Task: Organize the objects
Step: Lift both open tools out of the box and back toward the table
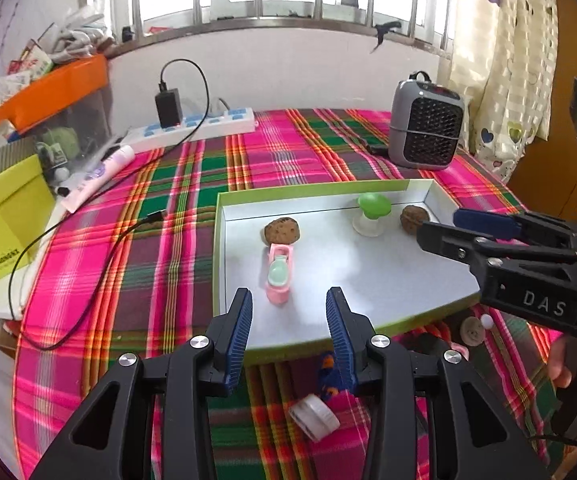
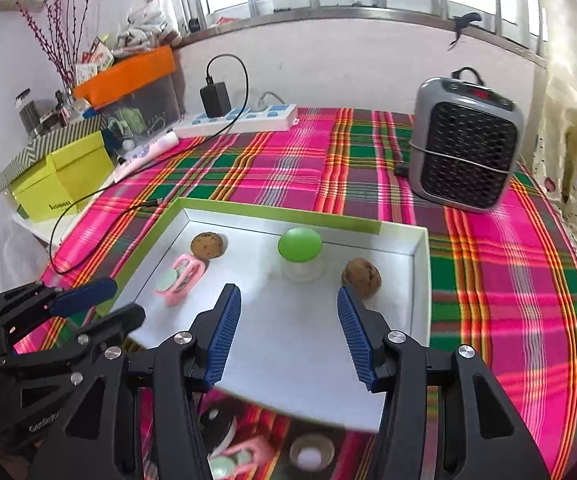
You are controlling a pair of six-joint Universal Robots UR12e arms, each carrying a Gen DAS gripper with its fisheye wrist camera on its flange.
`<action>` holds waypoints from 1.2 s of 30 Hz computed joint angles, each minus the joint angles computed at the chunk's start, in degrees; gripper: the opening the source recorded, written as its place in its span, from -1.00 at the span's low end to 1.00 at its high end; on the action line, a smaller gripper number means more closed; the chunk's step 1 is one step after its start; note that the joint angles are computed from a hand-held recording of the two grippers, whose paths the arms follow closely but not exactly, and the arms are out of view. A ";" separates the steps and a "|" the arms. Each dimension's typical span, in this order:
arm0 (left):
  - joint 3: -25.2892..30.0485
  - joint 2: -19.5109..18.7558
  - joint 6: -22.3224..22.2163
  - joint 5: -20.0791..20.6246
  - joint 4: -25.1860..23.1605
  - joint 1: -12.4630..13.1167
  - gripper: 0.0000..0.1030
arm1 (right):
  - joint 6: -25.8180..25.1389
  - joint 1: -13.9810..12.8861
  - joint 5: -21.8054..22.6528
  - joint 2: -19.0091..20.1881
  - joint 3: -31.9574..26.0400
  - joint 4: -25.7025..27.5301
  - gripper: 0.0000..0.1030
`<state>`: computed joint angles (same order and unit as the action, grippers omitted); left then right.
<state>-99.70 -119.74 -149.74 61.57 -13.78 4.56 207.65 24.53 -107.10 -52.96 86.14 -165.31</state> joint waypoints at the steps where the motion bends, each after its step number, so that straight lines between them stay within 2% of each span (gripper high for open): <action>1: -0.52 0.32 -0.05 -0.82 0.14 0.31 -0.28 | 0.10 0.25 -0.68 -0.21 0.43 -0.44 0.00; 7: -3.40 1.59 -0.31 -1.91 3.34 1.41 -0.28 | 0.91 2.26 -5.00 -1.31 2.82 -2.12 0.00; 13: -6.03 2.33 0.69 -2.82 7.64 2.66 -0.28 | 2.33 4.03 -7.47 -2.01 4.49 -2.87 0.00; 17: -6.98 2.60 1.53 -4.81 8.07 3.91 -0.28 | 3.34 4.81 -7.96 -2.27 5.49 -4.00 0.00; 21: -8.01 2.34 1.74 -3.89 12.05 4.36 -0.28 | 5.19 5.44 -8.99 -2.36 6.16 -4.06 0.00; 24: -7.77 2.33 1.65 -5.19 9.89 4.91 -0.28 | 5.75 5.68 -9.12 -2.37 6.15 -3.02 0.00; 32: -8.38 2.19 1.33 -3.89 10.83 5.10 -0.28 | 8.09 5.92 -9.47 -2.86 7.50 -2.45 0.00; 36: -8.84 2.52 2.54 -4.55 9.34 5.39 -0.27 | 8.68 5.95 -9.81 -3.20 8.35 -2.55 0.00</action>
